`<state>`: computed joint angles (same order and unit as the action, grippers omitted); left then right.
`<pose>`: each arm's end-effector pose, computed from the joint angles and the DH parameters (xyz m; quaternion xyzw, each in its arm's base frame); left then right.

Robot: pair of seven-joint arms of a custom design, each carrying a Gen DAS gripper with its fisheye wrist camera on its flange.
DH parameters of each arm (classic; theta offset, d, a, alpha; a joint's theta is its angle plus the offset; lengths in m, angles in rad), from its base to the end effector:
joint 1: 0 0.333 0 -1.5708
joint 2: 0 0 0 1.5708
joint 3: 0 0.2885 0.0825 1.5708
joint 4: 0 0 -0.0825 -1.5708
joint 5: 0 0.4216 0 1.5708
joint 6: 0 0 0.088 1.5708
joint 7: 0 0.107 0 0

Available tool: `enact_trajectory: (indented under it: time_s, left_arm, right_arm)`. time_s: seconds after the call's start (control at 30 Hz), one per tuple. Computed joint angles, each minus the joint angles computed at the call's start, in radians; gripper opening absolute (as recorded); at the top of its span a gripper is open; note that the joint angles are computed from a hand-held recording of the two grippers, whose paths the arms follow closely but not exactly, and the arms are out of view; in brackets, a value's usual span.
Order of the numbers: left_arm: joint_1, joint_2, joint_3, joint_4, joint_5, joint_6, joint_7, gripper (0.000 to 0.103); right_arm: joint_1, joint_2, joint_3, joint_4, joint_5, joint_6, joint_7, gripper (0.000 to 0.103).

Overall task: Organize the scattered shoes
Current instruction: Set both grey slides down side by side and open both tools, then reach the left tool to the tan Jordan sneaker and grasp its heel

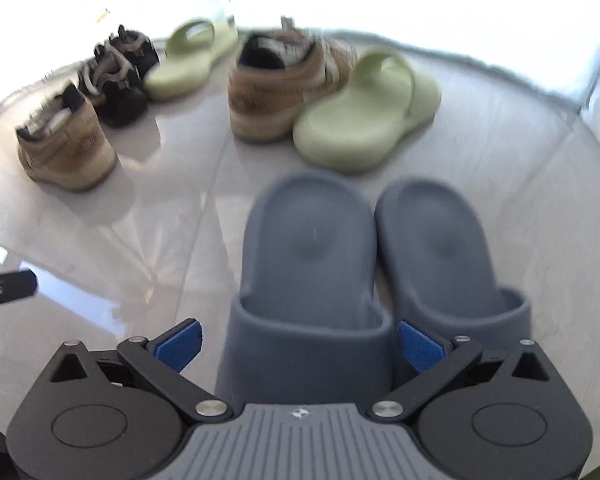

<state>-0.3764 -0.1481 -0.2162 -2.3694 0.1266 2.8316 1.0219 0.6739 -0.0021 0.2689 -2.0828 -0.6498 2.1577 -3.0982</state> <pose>0.4587 -0.3177 0.4011 -0.6182 0.7258 -0.2794 0.1140 0.3664 0.4632 0.3951 -0.5615 0.7804 -0.2229 0.1611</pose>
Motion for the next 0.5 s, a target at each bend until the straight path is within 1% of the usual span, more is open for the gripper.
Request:
enact_trajectory:
  time_s: [0.03,0.07,0.1,0.13,0.17,0.2,0.27,0.3,0.33,0.37,0.5]
  left_arm:
    - [0.0,0.003,0.005,0.004,-0.016,0.005,-0.001,0.076]
    - [-0.008,0.012,0.023,0.016,-0.077,0.01,0.018,0.076]
    - [-0.02,0.027,0.045,0.035,-0.17,0.018,0.052,0.076]
    - [-0.022,0.04,0.057,0.054,-0.24,0.025,0.075,0.076]
    - [-0.012,0.058,0.058,0.079,-0.274,0.029,0.073,0.076]
    - [0.009,0.079,0.049,0.11,-0.257,0.027,0.038,0.076]
    - [0.059,0.13,0.027,0.181,-0.122,0.006,-0.087,0.076]
    - [0.075,0.154,0.02,0.216,-0.067,-0.011,-0.134,0.076]
    - [0.089,0.193,0.016,0.275,-0.024,-0.049,-0.172,0.076]
    - [0.102,0.233,0.012,0.333,-0.008,-0.085,-0.193,0.076]
    - [0.142,0.346,-0.005,0.481,0.005,-0.15,-0.254,0.076]
  right_arm:
    - [0.004,-0.008,0.004,-0.001,-0.038,-0.013,0.018,0.103]
    - [0.005,-0.014,0.006,-0.004,-0.062,-0.019,0.029,0.103]
    - [0.006,-0.02,0.008,-0.007,-0.083,-0.024,0.04,0.103]
    - [0.006,-0.024,0.008,-0.013,-0.09,-0.02,0.05,0.103]
    - [0.003,-0.027,0.005,-0.02,-0.082,-0.005,0.052,0.103]
    - [0.0,-0.03,0.003,-0.028,-0.073,0.009,0.053,0.103]
    - [-0.006,-0.036,-0.001,-0.043,-0.054,0.039,0.057,0.103]
    - [-0.01,-0.038,-0.003,-0.051,-0.042,0.056,0.058,0.103]
    - [-0.012,-0.037,-0.003,-0.051,-0.031,0.062,0.056,0.103]
    - [-0.013,-0.033,-0.002,-0.047,-0.028,0.056,0.058,0.103]
    - [-0.017,-0.017,-0.002,-0.025,-0.045,0.029,0.079,0.103]
